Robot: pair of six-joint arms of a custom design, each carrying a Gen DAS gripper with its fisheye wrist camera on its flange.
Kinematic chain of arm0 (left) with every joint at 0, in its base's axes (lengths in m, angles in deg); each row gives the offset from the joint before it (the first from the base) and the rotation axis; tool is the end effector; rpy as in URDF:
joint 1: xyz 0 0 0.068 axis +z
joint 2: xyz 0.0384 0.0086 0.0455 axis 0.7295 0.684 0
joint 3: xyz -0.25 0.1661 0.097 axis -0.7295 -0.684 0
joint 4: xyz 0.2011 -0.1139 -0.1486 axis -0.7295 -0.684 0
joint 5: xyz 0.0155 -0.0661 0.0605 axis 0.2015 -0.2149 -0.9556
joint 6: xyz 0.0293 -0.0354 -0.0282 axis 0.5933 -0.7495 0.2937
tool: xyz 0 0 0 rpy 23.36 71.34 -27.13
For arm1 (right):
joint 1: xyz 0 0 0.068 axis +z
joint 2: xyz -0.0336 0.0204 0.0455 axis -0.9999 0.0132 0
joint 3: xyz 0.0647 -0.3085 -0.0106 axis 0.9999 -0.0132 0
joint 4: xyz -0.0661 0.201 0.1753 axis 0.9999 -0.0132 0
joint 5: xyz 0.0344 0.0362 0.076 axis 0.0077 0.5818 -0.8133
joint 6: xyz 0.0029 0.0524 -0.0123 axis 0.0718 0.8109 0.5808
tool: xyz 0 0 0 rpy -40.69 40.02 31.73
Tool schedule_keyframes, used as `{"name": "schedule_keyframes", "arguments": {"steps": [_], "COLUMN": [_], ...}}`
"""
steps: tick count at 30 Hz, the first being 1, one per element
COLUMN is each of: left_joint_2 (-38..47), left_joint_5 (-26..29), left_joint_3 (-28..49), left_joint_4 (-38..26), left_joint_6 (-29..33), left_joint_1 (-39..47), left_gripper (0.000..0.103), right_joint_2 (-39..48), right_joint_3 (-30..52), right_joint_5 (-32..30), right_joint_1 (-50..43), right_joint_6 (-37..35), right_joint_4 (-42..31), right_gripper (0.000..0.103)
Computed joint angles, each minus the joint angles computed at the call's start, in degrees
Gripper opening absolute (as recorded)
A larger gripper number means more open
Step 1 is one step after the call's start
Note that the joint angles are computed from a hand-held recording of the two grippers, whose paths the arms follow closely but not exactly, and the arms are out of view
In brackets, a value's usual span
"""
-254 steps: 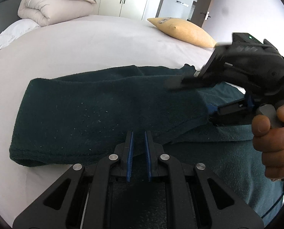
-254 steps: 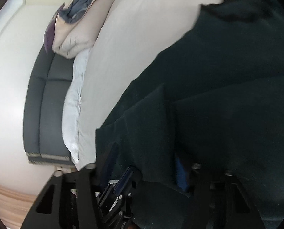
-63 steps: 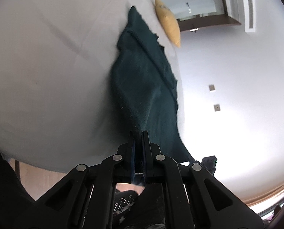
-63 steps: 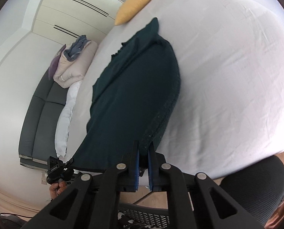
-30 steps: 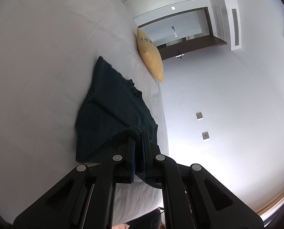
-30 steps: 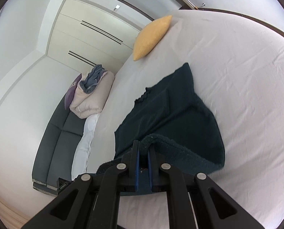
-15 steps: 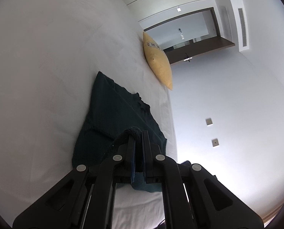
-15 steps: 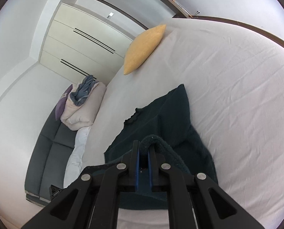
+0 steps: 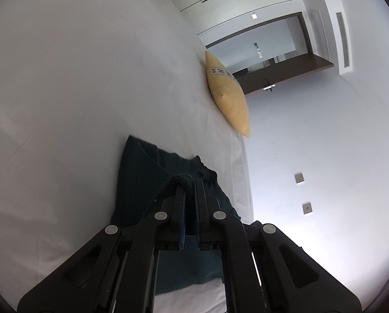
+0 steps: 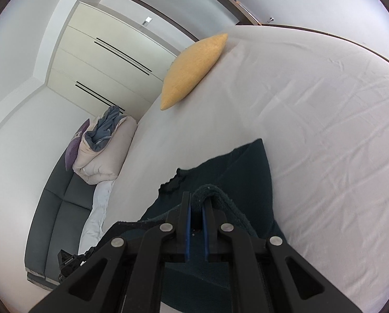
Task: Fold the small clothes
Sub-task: 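Grasp the hem with both grippers and lift it toward the collar, then lay the hem onto the collar and open both grippers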
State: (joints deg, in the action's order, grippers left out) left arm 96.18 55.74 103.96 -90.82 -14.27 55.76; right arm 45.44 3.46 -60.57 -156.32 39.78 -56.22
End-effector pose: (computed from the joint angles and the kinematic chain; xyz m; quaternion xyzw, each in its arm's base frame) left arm 0.4237 0.0352 0.1925 -0.0211 0.8518 -0.4900 0.1842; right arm 0.0685 -0.0856 0.2388 0.3736 0.7758 0.2699 0.4310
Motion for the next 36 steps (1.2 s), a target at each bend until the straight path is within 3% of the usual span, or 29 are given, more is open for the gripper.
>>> {"name": "schedule_keyframes", "arguments": {"steps": [5, 14, 26, 36], "left_joint_2": [4.17, 11.16, 18.99, 26.85], "left_joint_5": [-3.08, -6.23, -10.46, -15.83], "left_joint_3": [3.33, 8.24, 16.67, 28.67], "left_joint_4": [4.91, 7.97, 9.21, 4.36], "left_joint_6": [-5.05, -8.9, -12.1, -12.72], "left_joint_1": [-3.88, -6.51, -10.04, -13.84], "left_gripper": [0.004, 0.004, 0.004, 0.004], "right_joint_2": [3.72, 13.68, 24.35, 31.59], "right_joint_3": [-2.54, -3.95, -2.63, -1.03], "right_joint_5": [6.07, 11.96, 16.83, 19.47], "right_joint_1": [8.81, 17.43, 22.27, 22.96], "right_joint_6": [13.32, 20.9, 24.27, 24.17], "right_joint_4": [16.59, 31.53, 40.6, 43.94], "right_gripper": [0.008, 0.008, 0.008, 0.008]}}
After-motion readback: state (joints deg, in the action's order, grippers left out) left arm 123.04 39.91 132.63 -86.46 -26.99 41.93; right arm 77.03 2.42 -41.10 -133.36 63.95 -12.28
